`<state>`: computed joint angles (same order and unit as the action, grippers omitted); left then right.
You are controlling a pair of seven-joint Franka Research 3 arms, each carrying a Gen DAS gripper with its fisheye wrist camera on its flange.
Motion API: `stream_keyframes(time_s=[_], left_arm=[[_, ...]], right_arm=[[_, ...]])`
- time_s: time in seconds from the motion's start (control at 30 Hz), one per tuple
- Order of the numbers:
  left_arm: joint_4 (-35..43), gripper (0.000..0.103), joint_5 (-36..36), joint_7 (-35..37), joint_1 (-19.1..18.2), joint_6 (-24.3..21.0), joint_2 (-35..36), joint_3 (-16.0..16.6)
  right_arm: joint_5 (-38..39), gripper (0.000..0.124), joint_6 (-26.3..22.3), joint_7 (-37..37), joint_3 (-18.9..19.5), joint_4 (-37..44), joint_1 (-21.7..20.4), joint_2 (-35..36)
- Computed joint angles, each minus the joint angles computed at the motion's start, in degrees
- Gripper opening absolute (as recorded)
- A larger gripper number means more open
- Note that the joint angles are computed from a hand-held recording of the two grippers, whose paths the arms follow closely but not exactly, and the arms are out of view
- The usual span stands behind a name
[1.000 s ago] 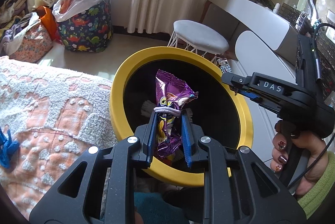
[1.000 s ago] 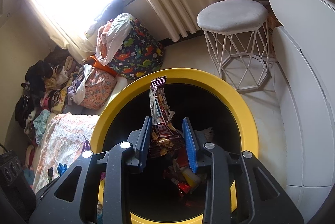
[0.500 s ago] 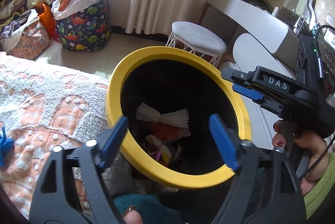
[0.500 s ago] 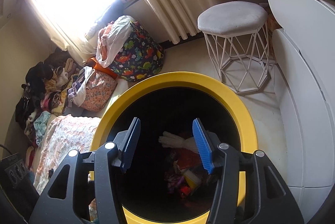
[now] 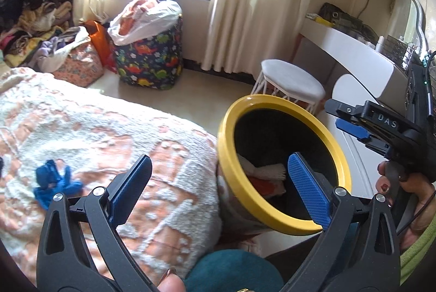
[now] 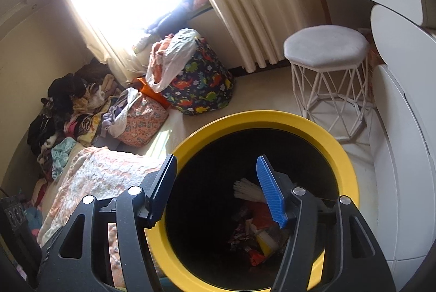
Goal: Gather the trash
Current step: 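Move both open grippers back to the bed toward the blue bag and green packet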
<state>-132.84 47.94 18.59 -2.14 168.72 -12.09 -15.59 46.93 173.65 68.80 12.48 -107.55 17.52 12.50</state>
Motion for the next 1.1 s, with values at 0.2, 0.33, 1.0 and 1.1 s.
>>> stream_keyframes(time_s=[0.2, 0.33, 1.0, 1.1], left_arm=[[-2.8, 0.092, 1.4, -1.7, 2.0, -0.7, -4.5, -0.3], [-5.0, 0.092, 1.1, -2.5, 3.7, -1.4, -7.4, -0.3], [-21.3, 0.092, -4.3, -4.6, 15.8, -5.4, -25.4, 1.8], [-24.1, 0.092, -6.1, -4.6, 17.6, -5.8, -27.9, 3.5]], right_arm=[[5.2, 0.063, 0.0, -8.0, 2.8, 1.1, 0.0, -0.5], [4.7, 0.064, -0.3, -9.5, 2.5, 1.6, 2.1, -0.4], [-14.0, 0.064, -9.6, 1.3, 1.9, 11.6, 12.7, 7.7], [-16.8, 0.064, -12.2, 3.4, 1.9, 14.9, 14.0, 10.5]])
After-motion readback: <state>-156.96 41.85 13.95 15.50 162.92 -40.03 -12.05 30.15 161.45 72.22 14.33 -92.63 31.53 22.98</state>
